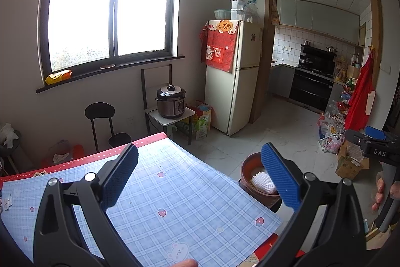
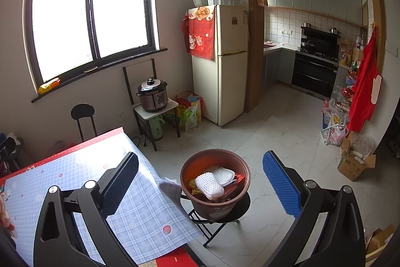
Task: Collect trash
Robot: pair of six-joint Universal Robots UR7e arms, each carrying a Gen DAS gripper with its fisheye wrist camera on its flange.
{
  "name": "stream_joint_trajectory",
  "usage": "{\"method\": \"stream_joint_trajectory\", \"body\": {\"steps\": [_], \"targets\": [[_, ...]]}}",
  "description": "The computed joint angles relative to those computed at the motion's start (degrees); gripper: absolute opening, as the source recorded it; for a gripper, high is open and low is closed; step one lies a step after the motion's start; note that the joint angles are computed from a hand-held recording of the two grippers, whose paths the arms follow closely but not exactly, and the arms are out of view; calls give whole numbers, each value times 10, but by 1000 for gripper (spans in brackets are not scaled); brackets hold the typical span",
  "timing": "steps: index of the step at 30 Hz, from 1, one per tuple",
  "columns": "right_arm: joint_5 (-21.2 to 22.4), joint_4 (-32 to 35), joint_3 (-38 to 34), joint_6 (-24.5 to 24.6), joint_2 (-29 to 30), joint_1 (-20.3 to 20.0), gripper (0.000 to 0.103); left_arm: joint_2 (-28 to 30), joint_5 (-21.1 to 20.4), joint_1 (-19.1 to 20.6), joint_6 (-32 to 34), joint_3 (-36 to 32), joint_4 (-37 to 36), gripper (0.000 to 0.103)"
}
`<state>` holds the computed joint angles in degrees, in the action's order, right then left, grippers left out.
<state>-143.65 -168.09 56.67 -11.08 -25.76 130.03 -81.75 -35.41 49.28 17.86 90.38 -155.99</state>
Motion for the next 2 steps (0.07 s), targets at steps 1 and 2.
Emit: {"method": "stream_joint_trajectory", "body": {"steps": [1, 2], "targets": [[1, 1, -1, 1, 0, 0, 98, 0, 1, 0, -1, 0, -1, 97], [1, 2, -1, 1, 1, -1, 98, 0, 3, 0, -1, 0, -2, 97]]}}
